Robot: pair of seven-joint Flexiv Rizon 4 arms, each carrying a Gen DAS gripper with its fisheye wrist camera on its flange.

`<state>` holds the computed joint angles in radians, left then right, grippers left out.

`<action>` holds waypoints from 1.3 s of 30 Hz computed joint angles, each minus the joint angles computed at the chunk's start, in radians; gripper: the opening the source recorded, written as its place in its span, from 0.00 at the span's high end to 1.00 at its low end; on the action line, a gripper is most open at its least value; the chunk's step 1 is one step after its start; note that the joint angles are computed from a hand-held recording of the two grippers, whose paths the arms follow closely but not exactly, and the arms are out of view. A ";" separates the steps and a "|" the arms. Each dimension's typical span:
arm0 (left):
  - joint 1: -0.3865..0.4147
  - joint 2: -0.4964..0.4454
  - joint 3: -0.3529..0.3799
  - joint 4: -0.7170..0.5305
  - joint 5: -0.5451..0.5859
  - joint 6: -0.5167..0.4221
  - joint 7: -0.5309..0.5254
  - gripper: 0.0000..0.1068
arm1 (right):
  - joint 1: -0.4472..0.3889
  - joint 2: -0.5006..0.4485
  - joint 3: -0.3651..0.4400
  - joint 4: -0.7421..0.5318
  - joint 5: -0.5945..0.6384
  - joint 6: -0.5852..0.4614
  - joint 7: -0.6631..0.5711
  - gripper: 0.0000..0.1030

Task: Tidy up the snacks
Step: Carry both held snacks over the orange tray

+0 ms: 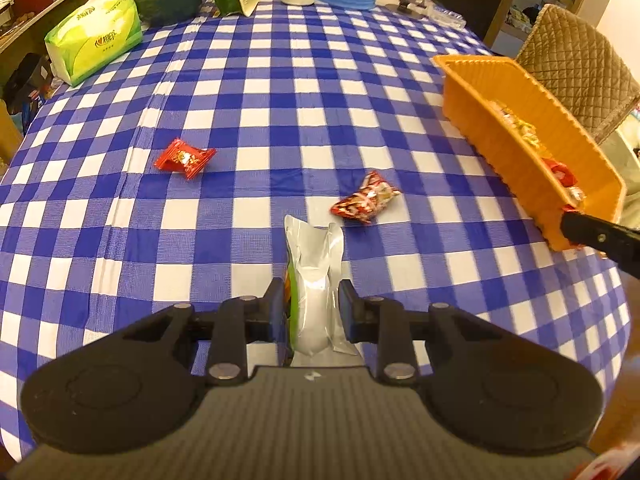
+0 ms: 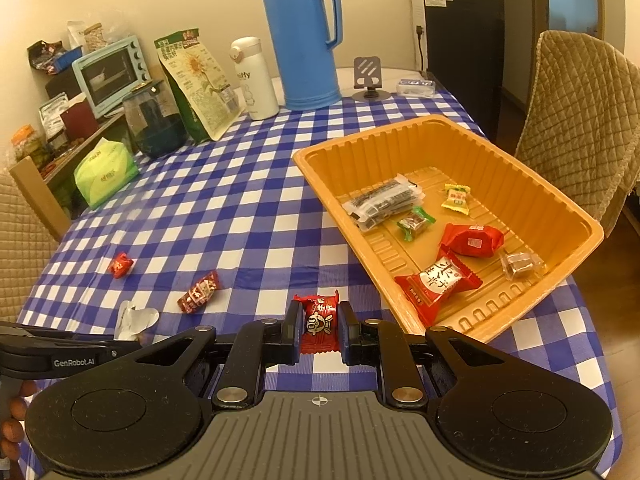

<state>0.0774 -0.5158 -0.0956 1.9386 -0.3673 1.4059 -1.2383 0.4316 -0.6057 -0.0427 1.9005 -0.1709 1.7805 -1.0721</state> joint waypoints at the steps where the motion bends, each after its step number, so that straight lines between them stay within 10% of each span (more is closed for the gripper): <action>1: 0.006 0.010 -0.013 0.009 -0.007 0.003 0.004 0.76 | -0.009 0.003 0.009 0.004 -0.002 0.003 -0.003 0.82; 15: 0.041 0.068 -0.208 0.020 -0.204 0.030 0.149 0.76 | -0.170 0.041 0.133 0.045 -0.024 0.037 -0.029 0.82; 39: -0.194 -0.192 -0.110 -0.462 -0.071 -0.079 0.055 0.76 | -0.499 -0.064 0.331 -0.139 -0.127 -0.033 -0.033 0.82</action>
